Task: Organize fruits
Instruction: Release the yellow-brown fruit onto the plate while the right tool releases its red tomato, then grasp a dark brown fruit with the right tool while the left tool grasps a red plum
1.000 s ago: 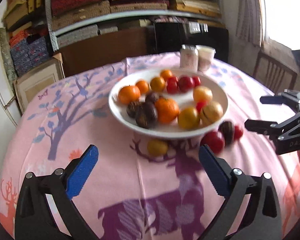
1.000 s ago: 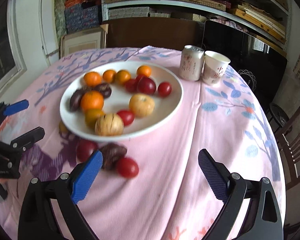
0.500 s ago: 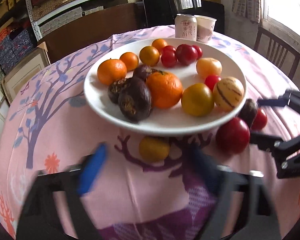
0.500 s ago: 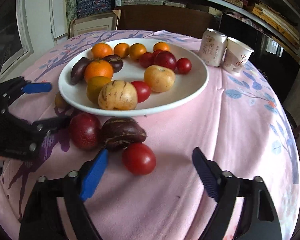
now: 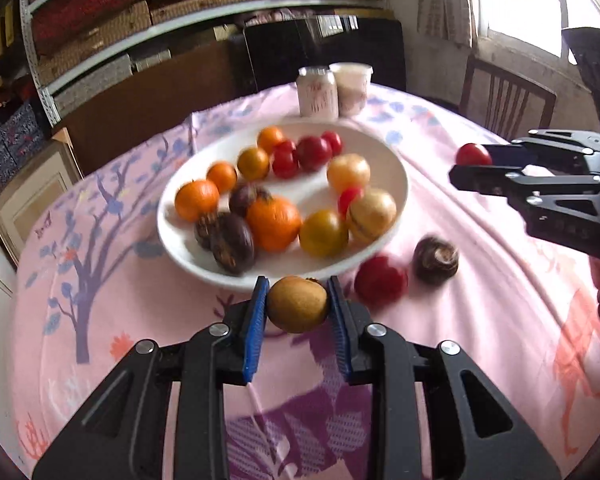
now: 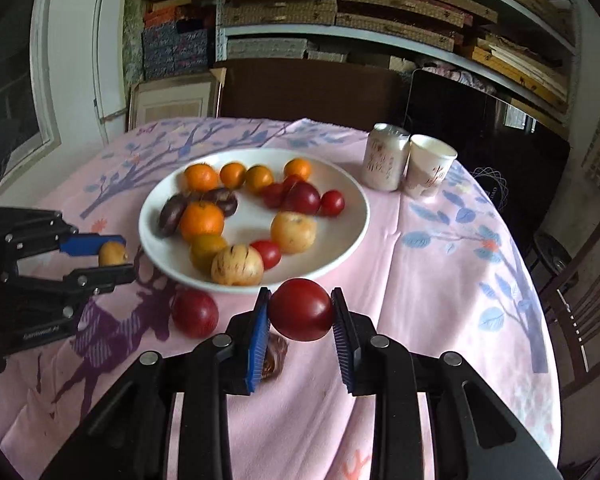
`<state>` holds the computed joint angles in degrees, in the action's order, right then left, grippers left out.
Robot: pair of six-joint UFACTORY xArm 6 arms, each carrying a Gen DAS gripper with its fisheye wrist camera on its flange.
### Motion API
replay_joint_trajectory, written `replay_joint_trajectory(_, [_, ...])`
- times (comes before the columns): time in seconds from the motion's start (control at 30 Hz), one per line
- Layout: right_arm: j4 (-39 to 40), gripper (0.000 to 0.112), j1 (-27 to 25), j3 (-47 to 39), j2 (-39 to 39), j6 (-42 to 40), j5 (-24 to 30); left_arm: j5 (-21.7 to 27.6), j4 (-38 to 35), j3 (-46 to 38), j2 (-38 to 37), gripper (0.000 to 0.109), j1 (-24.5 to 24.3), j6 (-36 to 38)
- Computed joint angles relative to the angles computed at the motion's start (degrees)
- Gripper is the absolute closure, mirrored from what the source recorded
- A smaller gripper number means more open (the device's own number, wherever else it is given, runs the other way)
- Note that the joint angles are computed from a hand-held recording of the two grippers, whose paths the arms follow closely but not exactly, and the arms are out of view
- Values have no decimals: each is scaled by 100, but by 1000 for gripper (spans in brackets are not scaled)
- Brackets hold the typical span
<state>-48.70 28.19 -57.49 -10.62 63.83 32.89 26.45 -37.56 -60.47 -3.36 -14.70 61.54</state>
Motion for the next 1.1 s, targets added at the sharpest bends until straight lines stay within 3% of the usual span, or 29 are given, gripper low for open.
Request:
replay_joint_trajectory(0.1, [-187, 82, -274, -445, 380, 191, -288, -669, 231, -263, 249, 80, -245, -366])
replay_joint_trajectory(0.2, [-58, 82, -485, -849, 791, 236, -570, -232, 411, -867, 650, 80, -244, -885])
replay_joint_trajectory(0.37, [118, 82, -554, -1341, 1271, -153, -709, -574, 883, -1113, 986, 80, -352, -1262])
replay_joint_trajectory(0.53, [673, 78, -619, -1538, 1586, -514, -855, -690, 443, -1245, 1221, 80, -315, -1186])
replay_joint_trajectory(0.57, [622, 54, -633, -1487, 1587, -457, -974, -789, 319, -1245, 1258, 74, -325, -1116])
replay_joint_trajectory(0.6, [330, 24, -657, -1425, 1552, -165, -1049, -868, 206, -1237, 1281, 39, -328, -1021])
replay_joint_trajectory(0.63, [-187, 17, -685, -1328, 1479, 366, -1122, -932, 182, -1232, 1303, 11, -326, -997])
replay_joint_trajectory(0.73, [-365, 14, -693, -1027, 1229, 596, -1102, -1178, 52, -1032, 1199, 10, -329, -845])
replay_joint_trajectory(0.87, [113, 14, -476, -370, 606, 362, -472, -1064, 1077, -539, 819, 10, -197, -1665])
replay_joint_trajectory(1.0, [697, 13, -143, 269, 88, -258, 19, -540, 14, 96, 155, 10, -92, -697])
replay_joint_trajectory(1.1, [972, 13, -5, 405, 157, -587, 146, -559, 61, 394, -4, 10, -211, -696])
